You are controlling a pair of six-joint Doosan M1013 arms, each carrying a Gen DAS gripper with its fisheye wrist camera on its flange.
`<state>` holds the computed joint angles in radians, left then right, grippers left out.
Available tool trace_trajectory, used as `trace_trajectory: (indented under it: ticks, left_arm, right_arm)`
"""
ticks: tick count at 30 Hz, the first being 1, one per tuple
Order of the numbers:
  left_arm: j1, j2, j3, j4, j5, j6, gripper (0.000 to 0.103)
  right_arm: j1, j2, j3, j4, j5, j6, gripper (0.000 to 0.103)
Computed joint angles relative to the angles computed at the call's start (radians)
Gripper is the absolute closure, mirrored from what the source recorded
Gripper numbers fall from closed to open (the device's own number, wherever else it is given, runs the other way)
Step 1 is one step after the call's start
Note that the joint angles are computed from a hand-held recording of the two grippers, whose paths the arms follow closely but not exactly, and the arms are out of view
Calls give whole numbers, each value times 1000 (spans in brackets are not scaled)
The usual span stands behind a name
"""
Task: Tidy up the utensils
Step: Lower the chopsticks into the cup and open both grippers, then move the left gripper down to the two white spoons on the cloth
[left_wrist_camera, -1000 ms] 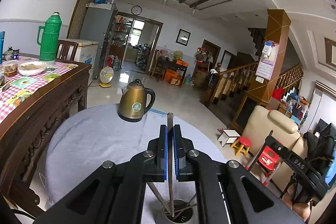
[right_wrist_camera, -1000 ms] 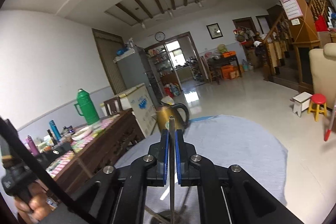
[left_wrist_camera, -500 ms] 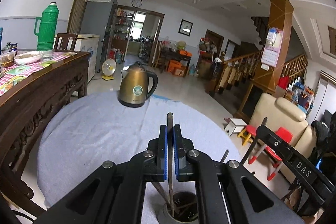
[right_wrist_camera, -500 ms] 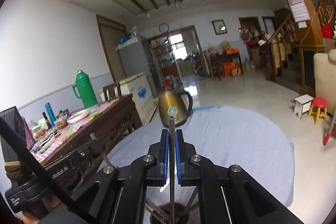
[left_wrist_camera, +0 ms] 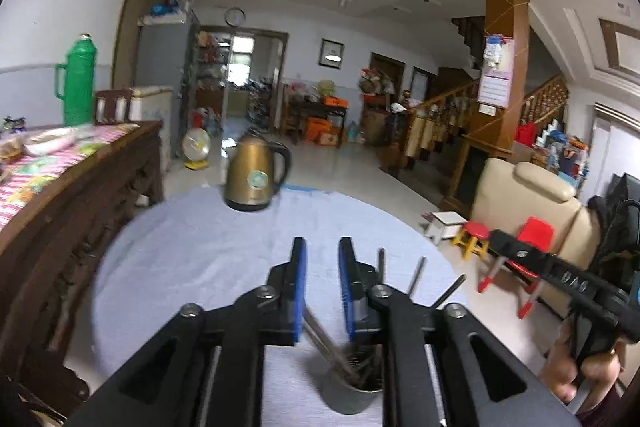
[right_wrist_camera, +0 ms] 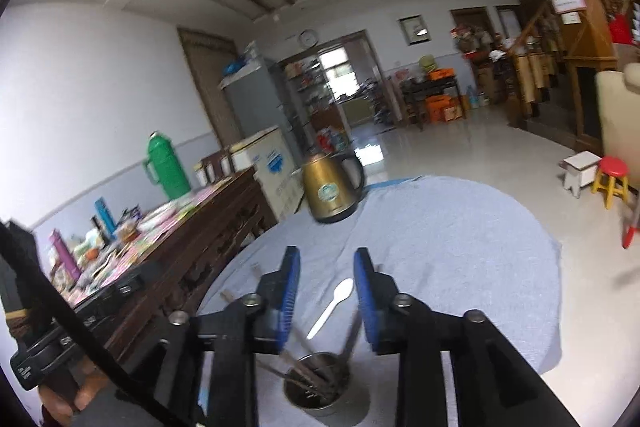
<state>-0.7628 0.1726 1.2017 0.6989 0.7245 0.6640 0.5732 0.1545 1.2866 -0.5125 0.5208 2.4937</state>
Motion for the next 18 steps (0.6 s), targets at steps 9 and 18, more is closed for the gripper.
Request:
trace_trajectory:
  ticks: [9,18]
  left_arm:
    - [64,-24,29,6,95,-106,63]
    - [207,122,-85,-364,281,150,60]
  right_arm:
    - [-27,-37,58,-126,27,206,69]
    - [-67,-20,73,-85,70,221,59]
